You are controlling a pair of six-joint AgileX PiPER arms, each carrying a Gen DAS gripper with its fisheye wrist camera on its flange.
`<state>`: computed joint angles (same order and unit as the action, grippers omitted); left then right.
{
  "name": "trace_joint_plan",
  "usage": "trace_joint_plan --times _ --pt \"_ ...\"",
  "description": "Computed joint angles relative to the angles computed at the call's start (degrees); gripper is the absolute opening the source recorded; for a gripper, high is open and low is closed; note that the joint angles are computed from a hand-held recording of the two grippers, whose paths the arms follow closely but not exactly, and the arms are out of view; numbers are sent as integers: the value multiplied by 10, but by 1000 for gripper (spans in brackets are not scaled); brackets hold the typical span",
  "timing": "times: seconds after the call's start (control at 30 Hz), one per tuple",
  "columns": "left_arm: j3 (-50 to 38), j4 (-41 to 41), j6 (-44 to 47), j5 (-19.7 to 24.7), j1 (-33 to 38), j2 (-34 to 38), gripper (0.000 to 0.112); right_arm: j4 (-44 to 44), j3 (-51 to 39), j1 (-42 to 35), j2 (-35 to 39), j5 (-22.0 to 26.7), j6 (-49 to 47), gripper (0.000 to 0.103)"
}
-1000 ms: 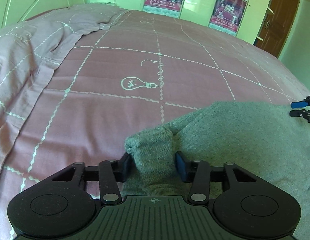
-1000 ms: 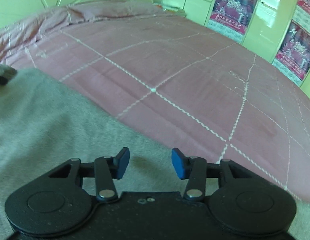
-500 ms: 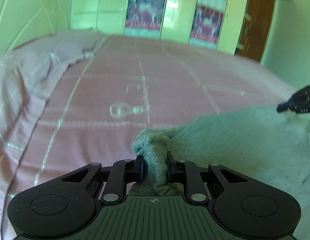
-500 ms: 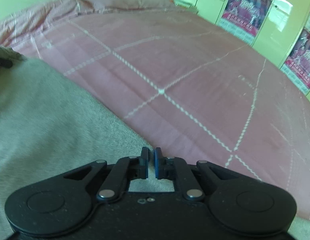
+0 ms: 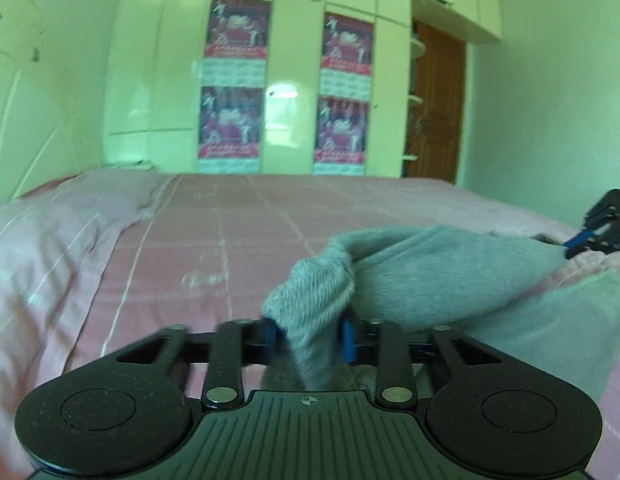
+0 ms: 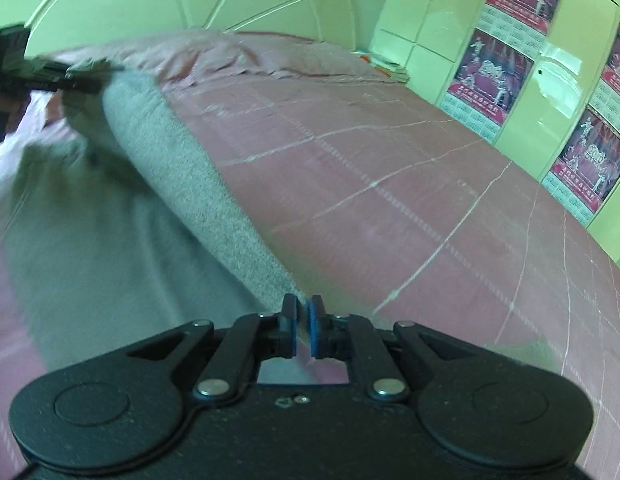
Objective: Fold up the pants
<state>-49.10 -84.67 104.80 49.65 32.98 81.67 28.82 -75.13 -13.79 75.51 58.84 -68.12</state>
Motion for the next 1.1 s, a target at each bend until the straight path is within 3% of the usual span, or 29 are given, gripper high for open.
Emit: trace_joint_plan --times 0.03,0.1,0.2,0.27,0.43,0.6,0.67,0.8,0.97,1.1 --pt "38 12 -10 5 25 -27 59 -5 50 -3 -36 -22 0 13" --pt "98 36 -31 10 71 -70 71 32 128 -40 -100 -30 2 13" --pt "175 87 -95 -65 84 -138 71 88 200 -95 -168 -17 9 13" --pt "201 124 -149 -75 103 -165 70 119 231 -122 -198 -8 21 14" --pt "241 134 -286 -52 142 -259 70 168 291 -173 -254 -5 46 15" --pt "263 120 -409 -76 84 -300 70 154 314 -119 -252 -82 153 15" --pt "273 102 -426 -61 83 -305 70 151 317 -106 -241 -102 189 15" --pt "263 93 -469 -118 -2 -255 70 142 314 -85 -204 -140 244 18" --pt "255 17 -454 -152 -45 -209 70 134 291 -65 -128 -196 327 25" --pt "244 -48 -431 -125 -32 -168 70 170 253 -82 -49 -204 369 31"
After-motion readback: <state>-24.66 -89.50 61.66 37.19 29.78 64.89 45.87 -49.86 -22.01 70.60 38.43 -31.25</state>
